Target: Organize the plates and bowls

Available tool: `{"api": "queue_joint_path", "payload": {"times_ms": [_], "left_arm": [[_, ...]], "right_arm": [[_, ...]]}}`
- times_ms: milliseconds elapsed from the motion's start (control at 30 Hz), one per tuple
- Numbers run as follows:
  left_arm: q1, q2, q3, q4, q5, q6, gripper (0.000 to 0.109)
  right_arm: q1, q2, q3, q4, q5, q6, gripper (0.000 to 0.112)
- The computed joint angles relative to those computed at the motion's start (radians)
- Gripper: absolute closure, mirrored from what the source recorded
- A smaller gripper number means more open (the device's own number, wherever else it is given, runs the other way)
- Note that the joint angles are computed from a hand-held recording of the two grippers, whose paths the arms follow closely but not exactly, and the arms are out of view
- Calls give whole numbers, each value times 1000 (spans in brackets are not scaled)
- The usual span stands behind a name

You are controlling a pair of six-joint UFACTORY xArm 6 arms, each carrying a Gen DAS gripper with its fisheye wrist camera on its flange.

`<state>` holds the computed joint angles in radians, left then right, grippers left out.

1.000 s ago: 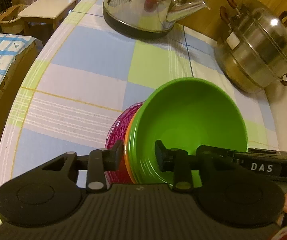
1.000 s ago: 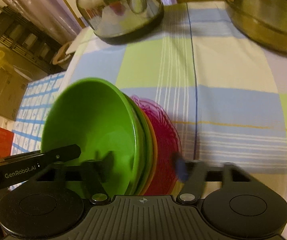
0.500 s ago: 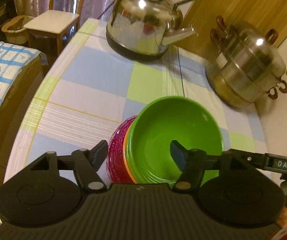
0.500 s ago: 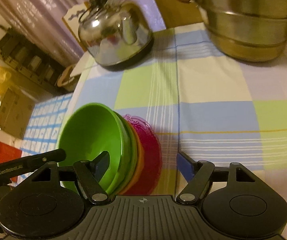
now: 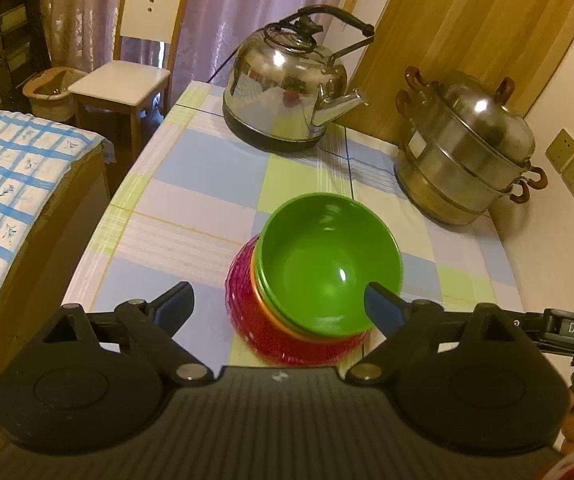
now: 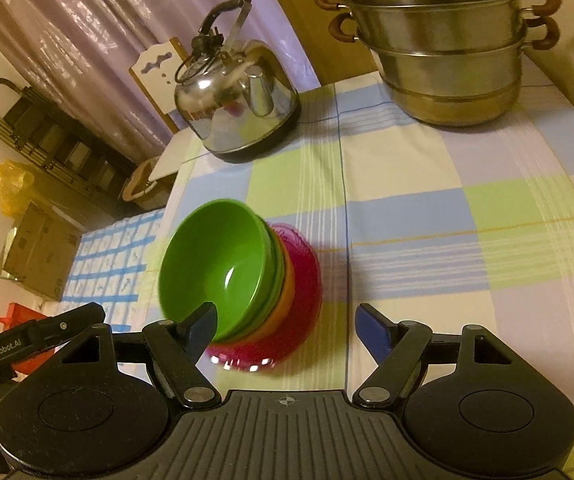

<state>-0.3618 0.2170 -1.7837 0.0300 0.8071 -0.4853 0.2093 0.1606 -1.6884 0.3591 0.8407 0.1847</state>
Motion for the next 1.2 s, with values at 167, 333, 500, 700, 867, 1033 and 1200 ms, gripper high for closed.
{"api": "queue_joint_path", "payload": {"times_ms": [167, 333, 500, 700, 867, 1033, 1200], "left_arm": [[-29, -123, 155, 87, -46, -76, 14], [-74, -217, 276, 212, -55, -176, 13], [-111, -289, 381, 289, -80, -254, 12], [-155, -340, 469, 372, -123, -336, 12], [-194, -358, 499, 434, -141, -369, 12], [-225, -363, 499, 459, -109, -392, 12], [-243, -376, 502, 421, -69, -374, 12]], "right_arm": [[11, -95, 119, 1, -40, 19, 36], [24, -191, 236, -20, -71, 29, 36], [36, -281, 352, -58, -119, 48, 36], [52, -383, 485, -123, -167, 85, 36], [59, -459, 578, -175, -202, 105, 36], [58, -524, 646, -247, -229, 151, 36], [57, -577, 702, -309, -257, 170, 36]]}}
